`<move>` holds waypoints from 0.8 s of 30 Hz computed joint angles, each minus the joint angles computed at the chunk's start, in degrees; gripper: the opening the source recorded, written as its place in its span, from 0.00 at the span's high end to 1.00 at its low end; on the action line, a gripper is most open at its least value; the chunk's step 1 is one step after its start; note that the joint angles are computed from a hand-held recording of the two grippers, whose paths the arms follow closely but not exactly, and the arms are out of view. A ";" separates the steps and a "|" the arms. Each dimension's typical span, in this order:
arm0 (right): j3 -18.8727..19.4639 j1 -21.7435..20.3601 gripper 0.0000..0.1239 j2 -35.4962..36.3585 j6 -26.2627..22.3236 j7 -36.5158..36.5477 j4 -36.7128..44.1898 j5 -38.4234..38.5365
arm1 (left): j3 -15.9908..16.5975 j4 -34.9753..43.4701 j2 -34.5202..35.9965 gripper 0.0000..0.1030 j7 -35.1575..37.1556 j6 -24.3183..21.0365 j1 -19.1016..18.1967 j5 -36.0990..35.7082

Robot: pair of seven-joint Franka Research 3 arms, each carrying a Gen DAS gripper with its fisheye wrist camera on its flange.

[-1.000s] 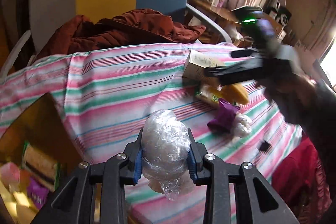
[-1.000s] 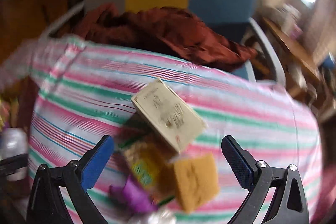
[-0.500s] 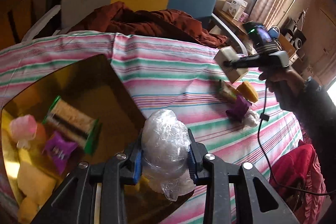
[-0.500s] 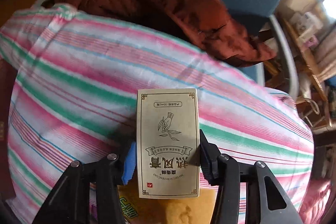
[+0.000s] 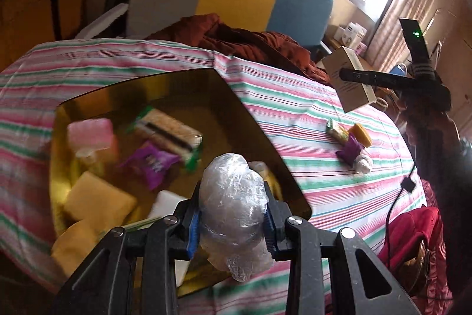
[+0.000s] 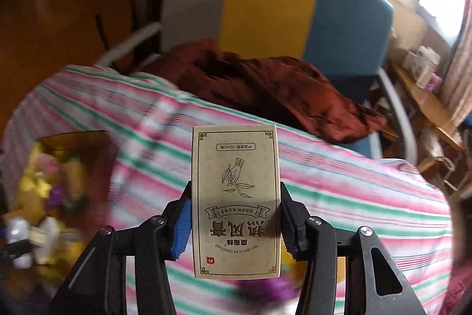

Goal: Organize objects
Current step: 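Release the cotton ball into the gold tray with left while right drops the beige box in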

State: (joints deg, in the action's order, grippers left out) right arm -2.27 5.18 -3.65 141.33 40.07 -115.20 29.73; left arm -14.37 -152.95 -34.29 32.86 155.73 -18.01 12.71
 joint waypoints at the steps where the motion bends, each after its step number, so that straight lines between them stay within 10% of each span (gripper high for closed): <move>1: 0.41 0.46 0.59 -1.52 -0.21 -0.24 -1.49 0.77 | -0.13 -0.62 -1.03 0.67 -0.44 -0.22 0.13 0.05; 18: 7.67 12.16 0.57 -0.55 4.84 11.56 -5.18 -4.57 | 0.54 -9.02 -11.99 0.67 -3.98 1.72 2.34 1.76; 24: 7.37 13.16 0.38 -3.28 7.94 12.94 -8.81 -6.50 | 1.21 -8.81 -10.24 0.62 -4.15 3.43 2.78 1.16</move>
